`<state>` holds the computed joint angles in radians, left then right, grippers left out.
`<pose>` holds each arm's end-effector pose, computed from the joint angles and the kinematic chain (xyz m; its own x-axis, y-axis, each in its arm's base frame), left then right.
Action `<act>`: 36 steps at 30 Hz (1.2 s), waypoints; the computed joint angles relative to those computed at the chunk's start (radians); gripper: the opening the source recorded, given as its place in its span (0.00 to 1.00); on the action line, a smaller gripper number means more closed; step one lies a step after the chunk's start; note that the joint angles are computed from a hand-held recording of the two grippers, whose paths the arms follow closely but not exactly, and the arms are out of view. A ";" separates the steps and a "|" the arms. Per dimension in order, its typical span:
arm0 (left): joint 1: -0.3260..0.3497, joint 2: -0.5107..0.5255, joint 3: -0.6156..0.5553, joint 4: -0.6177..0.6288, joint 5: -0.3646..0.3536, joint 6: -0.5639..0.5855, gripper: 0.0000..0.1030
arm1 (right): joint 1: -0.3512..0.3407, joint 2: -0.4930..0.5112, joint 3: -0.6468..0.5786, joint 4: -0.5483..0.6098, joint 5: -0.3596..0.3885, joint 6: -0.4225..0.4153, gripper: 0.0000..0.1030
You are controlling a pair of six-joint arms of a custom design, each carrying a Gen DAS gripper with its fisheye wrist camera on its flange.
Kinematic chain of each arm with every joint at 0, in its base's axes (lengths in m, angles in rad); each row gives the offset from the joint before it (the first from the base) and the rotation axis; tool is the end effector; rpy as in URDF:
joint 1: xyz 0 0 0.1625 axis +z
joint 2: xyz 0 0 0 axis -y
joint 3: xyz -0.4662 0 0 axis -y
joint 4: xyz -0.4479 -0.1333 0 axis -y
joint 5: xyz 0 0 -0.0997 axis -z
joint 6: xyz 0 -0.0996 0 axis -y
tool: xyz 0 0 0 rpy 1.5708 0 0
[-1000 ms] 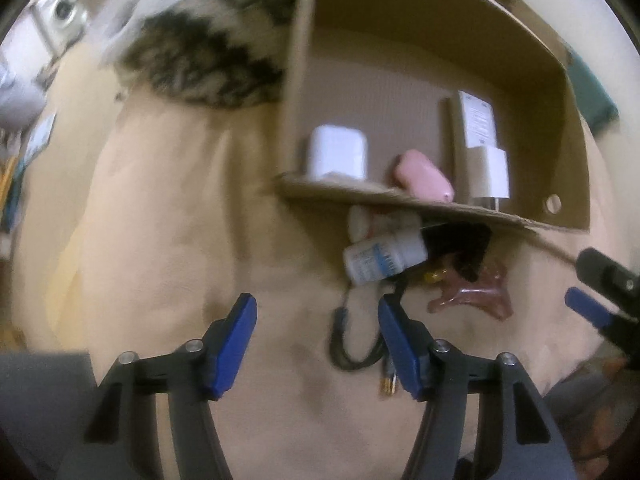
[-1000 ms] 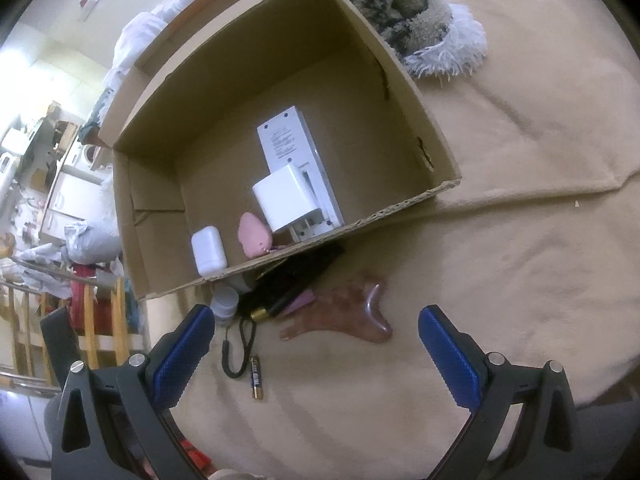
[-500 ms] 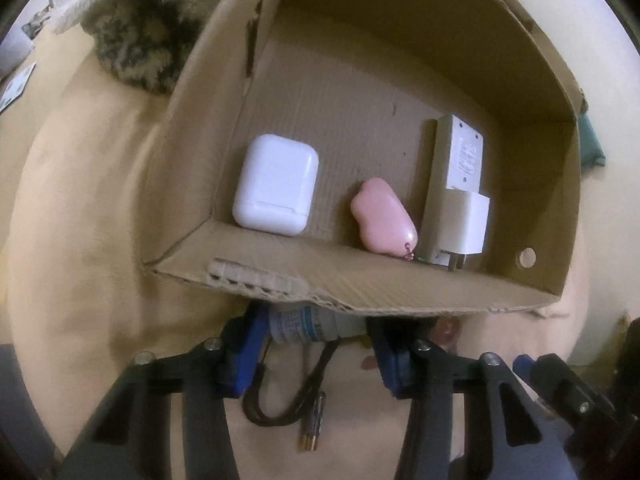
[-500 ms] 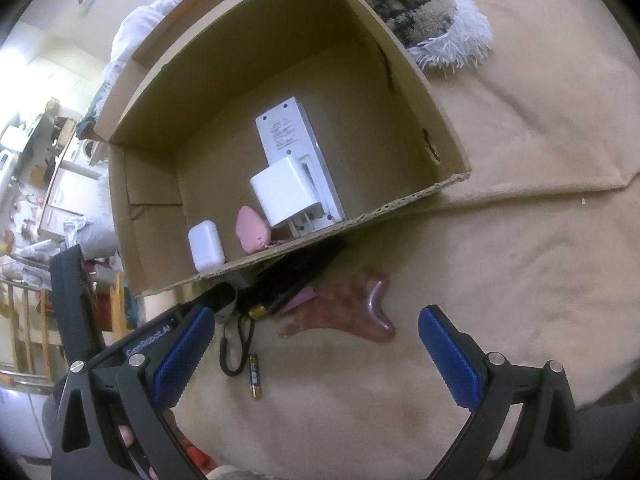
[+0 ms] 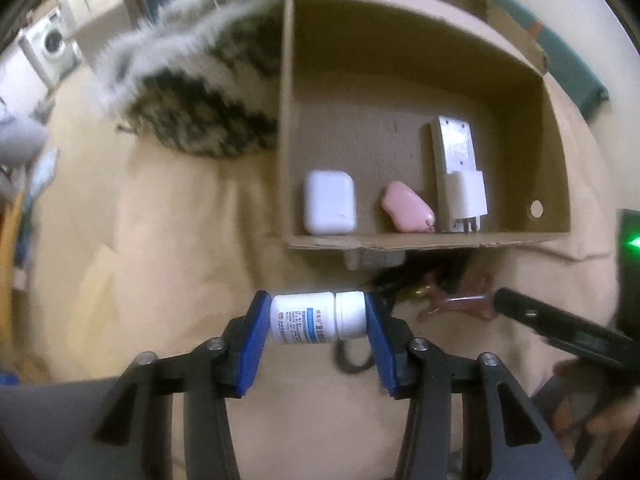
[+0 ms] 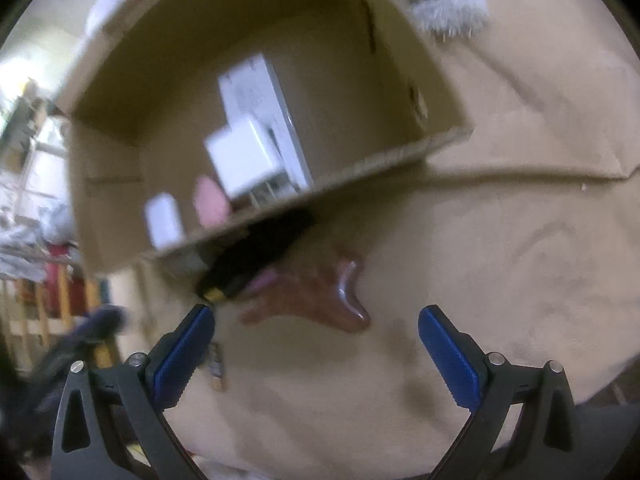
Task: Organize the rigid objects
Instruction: 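Grasp the white pill bottle with the left tool while the right tool grasps the pink comb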
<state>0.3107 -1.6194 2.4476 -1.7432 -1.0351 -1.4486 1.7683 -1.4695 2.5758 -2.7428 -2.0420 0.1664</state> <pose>-0.2360 -0.2692 0.1695 -0.7449 -0.1291 -0.6546 0.1252 0.9366 -0.3272 0.1557 -0.3290 0.1439 -0.8998 0.0185 0.4358 -0.0474 0.9890 -0.1398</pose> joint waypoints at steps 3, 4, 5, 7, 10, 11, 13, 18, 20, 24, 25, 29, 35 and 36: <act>-0.027 -0.048 -0.015 0.100 0.006 -0.039 0.42 | 0.018 0.072 -0.018 0.022 -0.060 0.006 1.00; -0.040 -0.056 -0.018 0.127 0.006 -0.062 0.42 | 0.027 0.095 -0.022 0.018 -0.078 0.004 1.00; -0.046 -0.053 -0.015 0.130 0.010 -0.073 0.42 | 0.036 0.118 -0.026 0.010 -0.091 0.003 1.00; -0.061 -0.087 0.010 0.135 0.002 -0.096 0.42 | 0.048 0.158 -0.032 -0.012 -0.108 0.011 1.00; -0.034 -0.121 0.048 0.052 -0.041 -0.104 0.42 | 0.067 0.215 -0.037 -0.071 -0.133 0.041 1.00; -0.026 -0.117 0.050 0.043 -0.046 -0.103 0.42 | 0.079 0.246 -0.042 -0.091 -0.158 0.050 1.00; -0.022 -0.098 0.043 0.054 -0.039 -0.106 0.42 | 0.102 0.306 -0.057 -0.114 -0.218 0.068 1.00; -0.030 -0.082 0.034 0.076 -0.021 -0.122 0.42 | 0.178 0.451 -0.069 -0.235 -0.388 0.135 1.00; -0.031 -0.084 0.036 0.073 -0.025 -0.124 0.42 | 0.194 0.492 -0.058 -0.328 -0.419 0.131 1.00; -0.031 -0.102 0.041 0.068 -0.024 -0.136 0.42 | 0.181 0.512 -0.040 -0.429 -0.395 0.050 1.00; -0.032 -0.102 0.039 0.070 -0.020 -0.139 0.42 | 0.177 0.500 -0.039 -0.412 -0.385 0.038 1.00; -0.039 -0.110 0.039 0.081 -0.010 -0.152 0.42 | 0.173 0.458 -0.054 -0.309 -0.363 0.000 0.99; -0.048 -0.139 0.045 0.110 -0.010 -0.184 0.42 | 0.136 0.324 -0.083 -0.058 -0.261 -0.003 0.94; -0.051 -0.141 0.045 0.115 -0.009 -0.184 0.42 | 0.133 0.306 -0.086 -0.027 -0.247 -0.001 0.94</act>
